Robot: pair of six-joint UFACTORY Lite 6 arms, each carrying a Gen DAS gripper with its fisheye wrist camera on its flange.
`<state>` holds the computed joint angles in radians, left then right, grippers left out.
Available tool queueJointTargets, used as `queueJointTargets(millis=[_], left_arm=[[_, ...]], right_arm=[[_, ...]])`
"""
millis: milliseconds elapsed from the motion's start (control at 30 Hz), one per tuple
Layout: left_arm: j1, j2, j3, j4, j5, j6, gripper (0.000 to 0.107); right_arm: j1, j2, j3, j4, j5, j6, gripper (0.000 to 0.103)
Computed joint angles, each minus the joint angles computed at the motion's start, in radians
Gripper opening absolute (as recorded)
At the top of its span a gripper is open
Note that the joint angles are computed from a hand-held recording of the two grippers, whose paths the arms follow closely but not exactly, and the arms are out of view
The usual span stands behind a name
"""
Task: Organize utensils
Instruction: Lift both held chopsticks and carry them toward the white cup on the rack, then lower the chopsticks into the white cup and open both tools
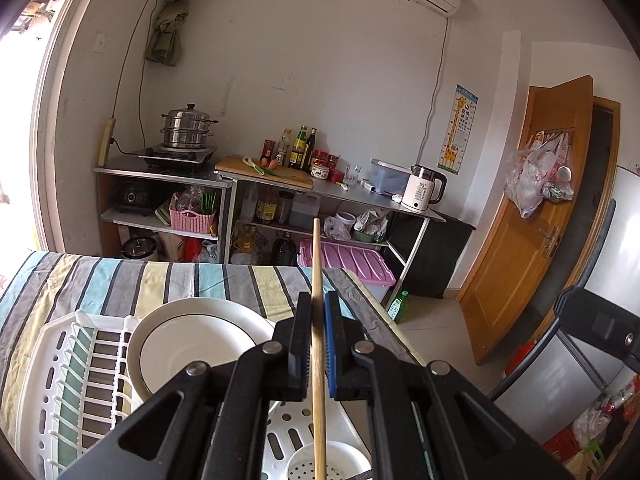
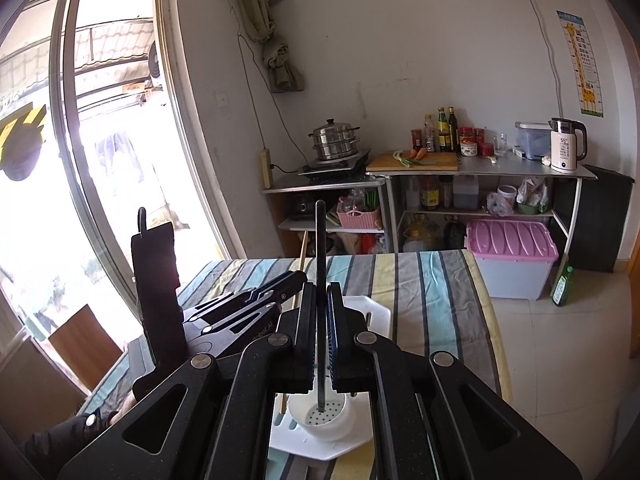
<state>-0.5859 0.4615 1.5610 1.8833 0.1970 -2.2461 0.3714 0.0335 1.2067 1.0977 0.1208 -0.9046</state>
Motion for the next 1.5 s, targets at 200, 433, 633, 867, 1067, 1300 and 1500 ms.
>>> queueJointTargets(millis=[200,433,633,867,1067,1300,1500], left_arm=[[0.011,0.053,0.006,0.229,0.011,-0.232,0.007],[0.007,0.074,-0.004,0.327,0.047,-0.331,0.007],[-0.001,0.109,0.044,0.227,0.062,-0.224,0.007],[-0.004,0.12,0.026,0.248,0.046,-0.24,0.007],[0.007,0.058,-0.079,0.243,0.026,-0.23,0.007],[-0.005,0.016,-0.161,0.248,0.044,-0.213,0.008],[-0.017,-0.059,-0.25,0.296,0.064,-0.26,0.016]], right_arm=[[-0.019,0.066,0.017,0.132,0.017,-0.126,0.005],[-0.022,0.091,0.02,0.097,0.027,-0.083,0.005],[-0.025,0.092,0.015,0.07,0.03,-0.053,0.005],[-0.034,0.108,0.016,0.087,0.036,-0.07,0.005],[-0.026,0.158,0.054,0.044,0.016,-0.024,0.005],[-0.043,0.188,0.089,0.001,0.04,0.037,0.005],[-0.049,0.185,0.076,-0.066,0.058,0.097,0.013]])
